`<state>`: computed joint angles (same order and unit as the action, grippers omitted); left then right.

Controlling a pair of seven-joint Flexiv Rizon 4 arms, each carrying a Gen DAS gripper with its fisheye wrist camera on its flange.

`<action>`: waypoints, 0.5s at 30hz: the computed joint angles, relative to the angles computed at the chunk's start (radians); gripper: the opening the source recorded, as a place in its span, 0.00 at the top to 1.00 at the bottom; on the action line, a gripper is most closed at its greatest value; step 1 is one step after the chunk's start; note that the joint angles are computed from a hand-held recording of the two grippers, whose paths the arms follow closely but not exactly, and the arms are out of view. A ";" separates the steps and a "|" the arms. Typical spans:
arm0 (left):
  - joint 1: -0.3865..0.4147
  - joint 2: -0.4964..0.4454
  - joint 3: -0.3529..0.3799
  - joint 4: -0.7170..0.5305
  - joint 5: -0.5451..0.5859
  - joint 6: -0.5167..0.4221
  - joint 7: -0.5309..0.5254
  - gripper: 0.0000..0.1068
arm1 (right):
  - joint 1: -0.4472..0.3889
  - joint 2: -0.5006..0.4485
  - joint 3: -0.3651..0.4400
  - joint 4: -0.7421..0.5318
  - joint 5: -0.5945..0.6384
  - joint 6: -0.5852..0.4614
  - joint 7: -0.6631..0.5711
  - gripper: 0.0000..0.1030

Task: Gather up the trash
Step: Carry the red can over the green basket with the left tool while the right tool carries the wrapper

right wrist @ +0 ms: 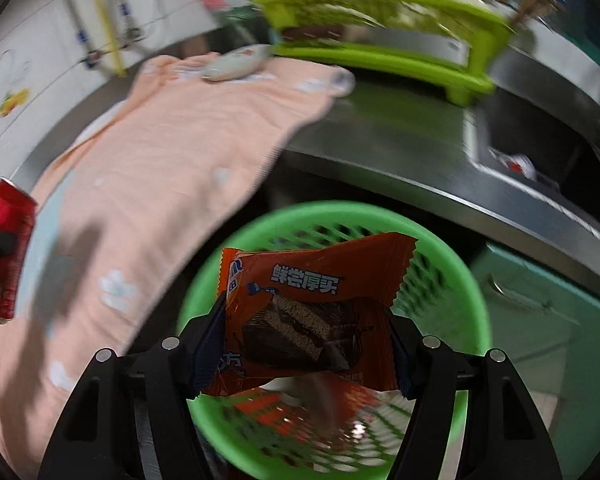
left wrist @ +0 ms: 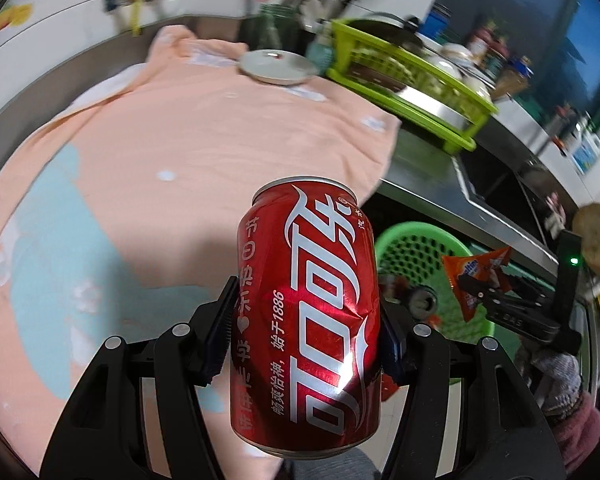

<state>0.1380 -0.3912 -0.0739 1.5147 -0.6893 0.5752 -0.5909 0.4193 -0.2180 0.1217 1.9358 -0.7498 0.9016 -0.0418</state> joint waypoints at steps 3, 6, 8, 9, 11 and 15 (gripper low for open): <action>-0.021 0.017 -0.010 0.023 0.003 -0.003 0.009 0.44 | -0.019 0.025 0.002 0.048 0.016 0.013 0.013 0.34; -0.043 0.025 -0.014 0.037 0.008 -0.010 0.012 0.44 | -0.031 0.043 0.004 0.082 0.014 0.016 0.035 0.31; -0.062 0.031 -0.016 0.052 0.018 -0.010 0.014 0.44 | -0.040 0.054 0.005 0.105 0.007 0.035 0.053 0.25; -0.071 0.034 -0.017 0.060 0.023 -0.012 0.014 0.44 | -0.043 0.055 0.006 0.107 0.004 0.035 0.054 0.24; -0.088 0.037 -0.020 0.071 0.032 -0.016 0.012 0.44 | -0.046 0.068 0.010 0.123 -0.005 0.033 0.065 0.23; -0.119 0.038 -0.024 0.085 0.054 -0.016 0.007 0.44 | -0.057 0.087 0.014 0.140 -0.023 0.036 0.071 0.22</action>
